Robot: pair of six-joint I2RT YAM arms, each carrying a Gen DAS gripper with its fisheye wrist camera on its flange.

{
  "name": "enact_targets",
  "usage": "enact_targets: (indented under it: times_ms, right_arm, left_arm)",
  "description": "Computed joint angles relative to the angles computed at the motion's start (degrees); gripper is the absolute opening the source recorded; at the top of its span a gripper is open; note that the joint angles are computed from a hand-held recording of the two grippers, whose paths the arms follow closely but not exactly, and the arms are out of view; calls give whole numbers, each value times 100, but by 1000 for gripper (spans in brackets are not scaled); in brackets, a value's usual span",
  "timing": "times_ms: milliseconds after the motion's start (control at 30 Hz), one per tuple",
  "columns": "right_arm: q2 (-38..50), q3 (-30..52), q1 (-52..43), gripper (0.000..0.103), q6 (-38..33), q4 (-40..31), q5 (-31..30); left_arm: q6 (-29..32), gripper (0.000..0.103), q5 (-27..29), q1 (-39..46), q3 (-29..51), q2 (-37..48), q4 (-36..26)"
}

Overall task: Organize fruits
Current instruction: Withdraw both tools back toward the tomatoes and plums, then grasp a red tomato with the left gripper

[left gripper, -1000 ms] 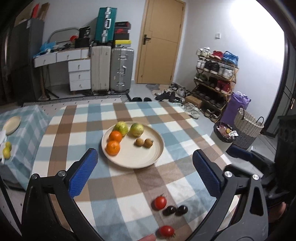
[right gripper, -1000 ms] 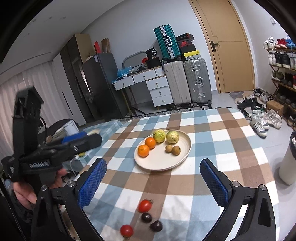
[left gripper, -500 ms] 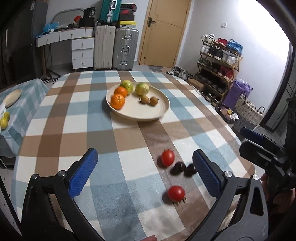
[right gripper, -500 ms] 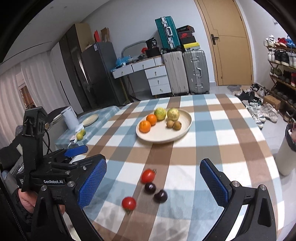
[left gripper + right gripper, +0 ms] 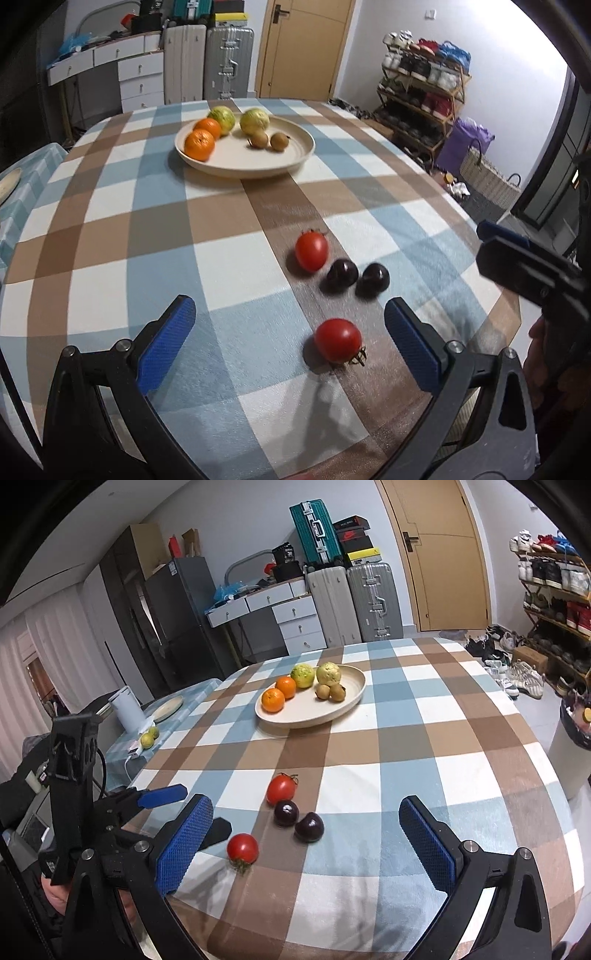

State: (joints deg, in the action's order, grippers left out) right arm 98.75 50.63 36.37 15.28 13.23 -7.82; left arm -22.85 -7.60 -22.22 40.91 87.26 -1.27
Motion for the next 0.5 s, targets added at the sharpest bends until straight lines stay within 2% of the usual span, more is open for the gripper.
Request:
enact_targets:
  times_ms: [133, 300, 400, 500]
  right_arm:
    - [95, 1, -94, 103, 72, 18, -81]
    - [213, 19, -173, 103, 134, 16, -183]
    - [224, 1, -187, 103, 132, 39, -203]
    - [237, -27, -192, 103, 145, 66, -215]
  left_arm:
    - [91, 102, 385, 29, 95, 299, 25]
    - [195, 101, 359, -94, 205, 585, 57]
    - [263, 97, 362, -130, 202, 615, 83]
    - [309, 86, 403, -135, 219, 665, 106]
